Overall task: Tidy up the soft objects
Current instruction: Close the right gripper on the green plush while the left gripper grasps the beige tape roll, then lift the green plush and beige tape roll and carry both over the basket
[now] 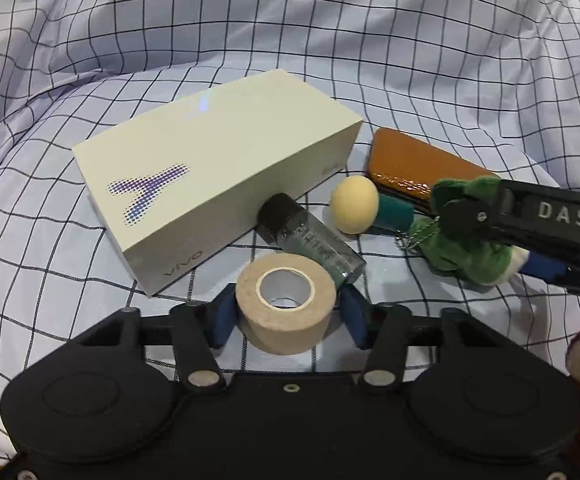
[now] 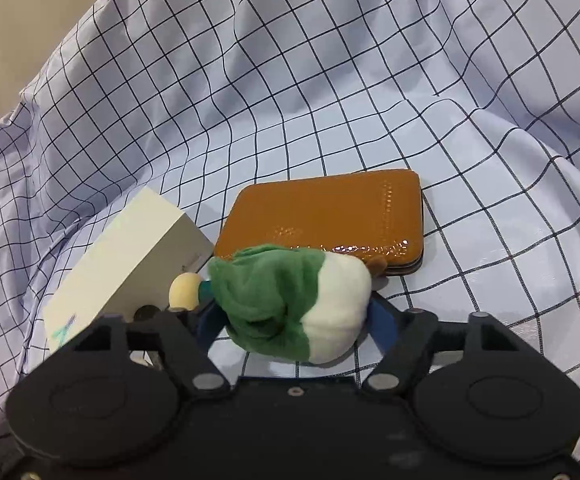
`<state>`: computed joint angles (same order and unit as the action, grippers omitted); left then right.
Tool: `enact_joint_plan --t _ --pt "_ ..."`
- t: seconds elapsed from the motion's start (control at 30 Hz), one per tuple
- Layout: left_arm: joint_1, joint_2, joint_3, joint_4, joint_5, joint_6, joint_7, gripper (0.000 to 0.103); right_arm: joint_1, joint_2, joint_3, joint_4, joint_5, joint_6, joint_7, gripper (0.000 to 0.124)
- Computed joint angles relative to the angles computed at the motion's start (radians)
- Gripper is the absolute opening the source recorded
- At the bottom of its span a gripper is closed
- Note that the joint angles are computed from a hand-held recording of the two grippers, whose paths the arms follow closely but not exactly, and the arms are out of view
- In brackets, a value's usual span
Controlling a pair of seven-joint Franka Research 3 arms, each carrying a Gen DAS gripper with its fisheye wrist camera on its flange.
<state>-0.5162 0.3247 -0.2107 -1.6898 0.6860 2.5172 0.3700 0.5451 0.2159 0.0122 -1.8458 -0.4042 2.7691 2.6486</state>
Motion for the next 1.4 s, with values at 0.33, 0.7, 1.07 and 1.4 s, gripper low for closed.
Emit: enact_joint_plan --t 0.33,0.7,1.07,1.4 --pt "-0.001 -0.079 -0.016 -0.077 0.011 0.001 -0.047 0.047 -0.01 -0.122 0.01 -0.115 -0.145 0.047 0.125 0.068" --pt "0.008 -0.277 -0.089 -0.251 0.088 -0.016 -0.167 0.047 -0.112 -0.396 0.164 -0.349 -0.254 0.113 0.224 0.068" --pt "0.016 -0.453 -0.186 -0.398 0.104 -0.051 -0.295 0.047 -0.176 -0.674 0.323 -0.575 -0.164 0.177 0.187 0.068" --pt "0.013 -0.52 -0.236 -0.449 0.075 -0.055 -0.369 0.047 -0.163 -0.819 0.39 -0.679 -0.012 0.163 0.1 0.068"
